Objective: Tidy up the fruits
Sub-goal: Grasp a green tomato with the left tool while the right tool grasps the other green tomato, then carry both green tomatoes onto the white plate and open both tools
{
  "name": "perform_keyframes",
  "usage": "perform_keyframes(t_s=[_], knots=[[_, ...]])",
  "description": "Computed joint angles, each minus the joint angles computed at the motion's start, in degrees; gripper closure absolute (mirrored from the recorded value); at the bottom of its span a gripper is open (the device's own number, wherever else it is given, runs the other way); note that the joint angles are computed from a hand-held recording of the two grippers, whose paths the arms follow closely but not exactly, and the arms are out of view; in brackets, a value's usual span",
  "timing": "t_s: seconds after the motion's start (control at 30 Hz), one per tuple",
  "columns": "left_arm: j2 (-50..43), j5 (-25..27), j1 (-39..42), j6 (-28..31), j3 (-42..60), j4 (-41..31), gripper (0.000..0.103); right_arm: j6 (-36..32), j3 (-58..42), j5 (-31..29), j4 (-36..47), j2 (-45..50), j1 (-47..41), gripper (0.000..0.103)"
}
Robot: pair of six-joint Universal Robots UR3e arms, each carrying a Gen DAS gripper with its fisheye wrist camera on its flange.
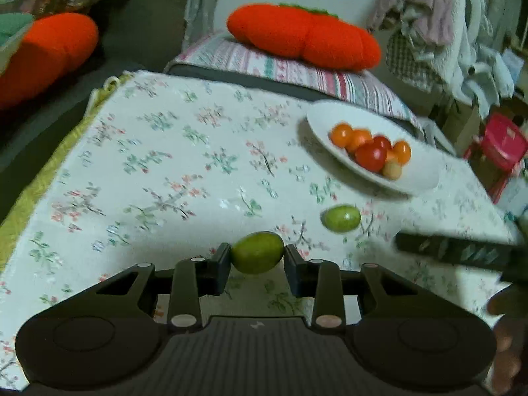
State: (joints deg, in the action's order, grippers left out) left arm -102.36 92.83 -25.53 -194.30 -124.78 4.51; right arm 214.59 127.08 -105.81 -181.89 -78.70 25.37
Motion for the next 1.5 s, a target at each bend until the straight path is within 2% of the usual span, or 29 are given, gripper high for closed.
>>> perform_keyframes(t_s=[0.1, 0.17, 0.37, 0.47, 0.5, 0.7, 0.73, 0.87, 0.93, 0.97, 1.03, 1.07, 1.1, 1.17, 1.3, 1.4, 1.5], knots=[[1.26, 1.42, 0.24, -0.36, -0.38, -0.26, 0.076, -3.55, -2.9, 1.38, -1.64, 4.03, 0.91, 0.022], [1.89, 0.59, 0.91, -1.02, -0.6, -1.11, 0.076, -6.59, -5.2, 2.68, -3.38, 7.24, 1.54, 0.023], [2.59, -1.7, 1.91, -1.52, -0.91, -2.01, 0.076, -12.56, -10.09, 2.88, -7.77, 14.56, 2.77, 0.033], [3.04, -2.61, 2.58, -1.64, -1.24, -2.03, 0.076, -13.86, -10.87, 2.39, -10.36, 16.29, 2.92, 0.057], [3.23, -2.73, 2.72, -1.63, -1.38, -2.04, 0.076, -13.77, -11.19, 2.25, -10.73, 16.69, 2.8, 0.07], [3.36, -2.8, 2.91, -1.22, -1.47, -2.19, 0.076, -13.84, -11.99, 1.95, -11.94, 17.71, 2.84, 0.082], [3.35, -2.78, 2.87, -1.16, -1.43, -2.15, 0.076, -13.93, -12.29, 2.06, -11.69, 17.7, 2.9, 0.103], [3.25, -2.07, 2.42, -0.46, -1.54, -1.36, 0.076, -15.27, -13.47, 0.65, -10.43, 17.65, 3.98, 0.103], [2.93, -1.65, 2.33, -0.39, -1.33, -1.41, 0.076, -16.53, -13.66, 2.51, -9.25, 17.79, 3.5, 0.098], [2.84, -1.6, 2.43, -0.56, -1.22, -1.67, 0.076, -16.21, -13.78, 1.56, -9.85, 18.35, 3.88, 0.09], [3.12, -2.58, 3.17, -1.04, -1.43, -2.09, 0.076, -15.17, -13.48, 1.34, -11.1, 18.56, 3.6, 0.048], [3.29, -2.87, 3.33, -1.23, -1.53, -2.16, 0.076, -14.5, -12.75, 1.64, -12.58, 18.49, 3.25, 0.04], [3.36, -2.88, 3.36, -1.29, -1.54, -2.17, 0.076, -13.79, -11.89, 2.35, -14.28, 18.44, 2.76, 0.039], [3.28, -2.14, 2.97, -1.47, -1.4, -2.05, 0.076, -13.85, -11.33, 4.25, -15.21, 18.3, 1.96, 0.043], [3.56, -2.05, 2.98, -1.58, -1.63, -2.07, 0.076, -16.76, -14.83, 2.38, -13.7, 21.05, 3.46, 0.049], [3.49, -1.94, 3.03, -1.64, -1.53, -2.23, 0.076, -17.59, -15.23, 2.96, -14.72, 21.6, 3.45, 0.072], [3.3, -1.87, 2.86, -1.65, -1.27, -2.2, 0.076, -18.12, -15.35, 2.86, -13.94, 21.13, 3.75, 0.073]])
